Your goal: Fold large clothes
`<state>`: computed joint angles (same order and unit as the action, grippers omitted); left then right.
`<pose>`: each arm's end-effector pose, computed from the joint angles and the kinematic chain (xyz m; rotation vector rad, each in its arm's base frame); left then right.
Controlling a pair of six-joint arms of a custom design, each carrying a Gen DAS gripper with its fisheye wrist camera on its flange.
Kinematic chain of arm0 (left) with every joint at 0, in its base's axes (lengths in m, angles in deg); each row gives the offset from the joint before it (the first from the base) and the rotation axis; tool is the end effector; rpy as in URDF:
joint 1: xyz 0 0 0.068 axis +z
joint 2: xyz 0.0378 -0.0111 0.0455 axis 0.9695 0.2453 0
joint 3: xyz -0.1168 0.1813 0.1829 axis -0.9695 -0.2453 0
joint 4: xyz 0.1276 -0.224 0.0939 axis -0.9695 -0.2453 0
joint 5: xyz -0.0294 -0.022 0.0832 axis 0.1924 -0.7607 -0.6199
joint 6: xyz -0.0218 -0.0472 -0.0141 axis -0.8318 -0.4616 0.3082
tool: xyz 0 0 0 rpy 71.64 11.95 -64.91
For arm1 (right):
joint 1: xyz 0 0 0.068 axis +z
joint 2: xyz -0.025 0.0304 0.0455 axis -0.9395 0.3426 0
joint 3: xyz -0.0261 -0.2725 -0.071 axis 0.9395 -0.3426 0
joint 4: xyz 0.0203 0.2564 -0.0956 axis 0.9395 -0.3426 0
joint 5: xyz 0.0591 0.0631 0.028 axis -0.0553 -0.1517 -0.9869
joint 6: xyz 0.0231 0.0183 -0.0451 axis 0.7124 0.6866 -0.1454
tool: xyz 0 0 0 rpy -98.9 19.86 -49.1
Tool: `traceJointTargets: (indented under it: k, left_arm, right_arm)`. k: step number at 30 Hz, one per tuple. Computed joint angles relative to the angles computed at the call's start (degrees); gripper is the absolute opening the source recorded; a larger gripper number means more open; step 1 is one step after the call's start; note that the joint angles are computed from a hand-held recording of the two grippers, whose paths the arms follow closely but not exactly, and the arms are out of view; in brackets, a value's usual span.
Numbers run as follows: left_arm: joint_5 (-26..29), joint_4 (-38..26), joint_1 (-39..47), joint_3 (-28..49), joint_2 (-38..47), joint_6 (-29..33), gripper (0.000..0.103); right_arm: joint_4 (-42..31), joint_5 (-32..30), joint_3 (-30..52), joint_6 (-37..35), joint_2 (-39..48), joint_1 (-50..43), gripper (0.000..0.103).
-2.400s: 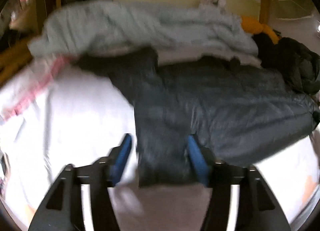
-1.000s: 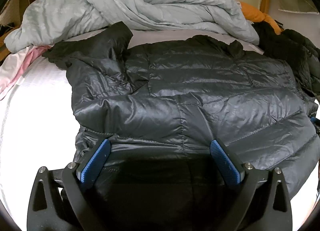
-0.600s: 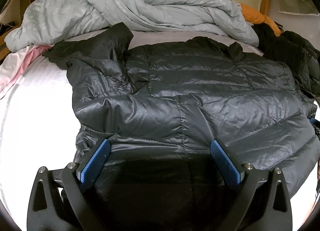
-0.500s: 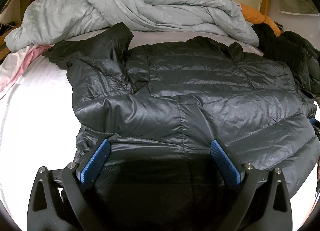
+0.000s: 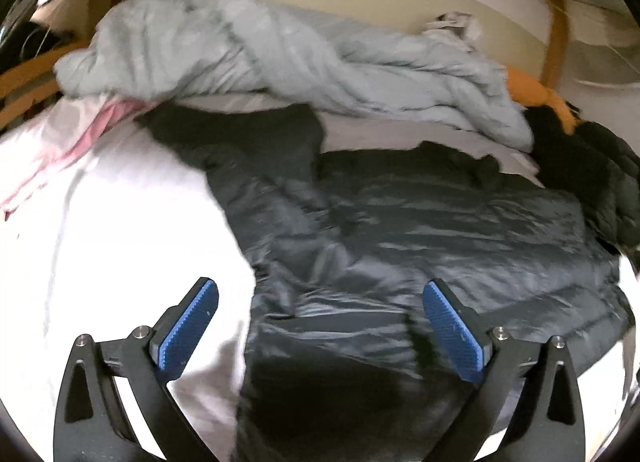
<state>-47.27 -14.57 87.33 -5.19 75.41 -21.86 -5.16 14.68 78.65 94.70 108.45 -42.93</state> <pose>0.3520 0.0597 0.0536 0.0638 2.2864 -0.2381 0.2568 0.1051 0.1107 0.3620 2.1122 -0.2697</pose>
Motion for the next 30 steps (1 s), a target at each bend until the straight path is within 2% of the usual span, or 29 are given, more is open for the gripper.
traceJointTargets:
  k: [2, 3, 5, 6, 8, 11, 13, 17, 19, 20, 22, 23, 26, 28, 30]
  left_arm:
    - [-0.6, -0.5, -0.1, 2.2, 2.4, -1.0, 0.101]
    - [-0.9, -0.3, -0.3, 2.8, 3.2, -1.1, 0.101]
    - [-2.7, -0.6, -1.6, 4.4, 4.6, -1.3, 0.101]
    - [-2.9, -0.6, -1.8, 4.4, 4.7, -1.0, 0.101]
    - [-4.3, 0.7, -2.6, 4.0, 5.0, -0.1, 0.101]
    - [-5.0, 3.5, -3.2, 2.5, 4.8, 1.5, 0.101]
    - [-5.1, 5.5, -3.3, 1.6, 4.4, 1.2, 0.101]
    - [-4.0, 7.3, -3.1, 1.2, 4.6, 0.9, 0.101]
    - [-3.4, 6.0, -2.8, 2.1, 4.9, 0.5, 0.101]
    - [-3.0, 5.3, -2.6, 2.6, 5.1, 0.2, 0.101]
    - [-2.7, 5.0, -2.5, 2.8, 5.2, -0.5, 0.101]
    - [-2.5, 5.4, -2.4, 2.6, 5.0, -0.7, 0.100]
    - [-2.4, 8.7, -2.7, -0.3, 3.1, -0.2, 0.096]
    - [-1.6, 11.6, -3.1, -2.8, 1.2, 0.3, 0.096]
    - [-0.3, 14.1, -3.2, -5.0, -0.6, 0.6, 0.096]
  right_arm:
    - [-1.0, -0.8, -1.1, -0.2, -2.6, -3.4, 0.102]
    - [-2.1, -3.1, -0.7, -1.1, -3.5, -6.2, 0.102]
    - [-9.8, -9.5, 5.0, -3.7, -1.4, -11.7, 0.102]
    - [-12.8, -10.6, 8.2, -5.5, 0.6, -13.0, 0.101]
    - [-15.0, -9.9, 13.7, -10.7, 5.3, -14.1, 0.096]
    - [-24.1, -8.8, 27.7, -17.9, 15.2, -16.3, 0.080]
    - [-27.7, -10.4, 35.9, -22.2, 21.0, -18.0, 0.077]
    - [-35.1, -9.6, 51.3, -25.3, 32.4, -21.1, 0.069]
    - [-40.0, -5.8, 58.4, -23.7, 38.2, -22.8, 0.063]
    - [-41.0, -4.2, 60.2, -22.9, 40.0, -23.7, 0.055]
    - [-40.2, -1.9, 60.4, -20.7, 41.2, -25.6, 0.026]
    - [-39.6, -1.7, 59.5, -19.3, 40.8, -26.5, 0.005]
    - [-29.9, -6.4, 48.7, -17.9, 33.5, -28.6, 0.004]
    - [-22.4, -8.1, 40.8, -21.1, 27.3, -28.1, 0.004]
    - [-18.3, -8.3, 34.1, -24.2, 20.8, -26.3, 0.004]
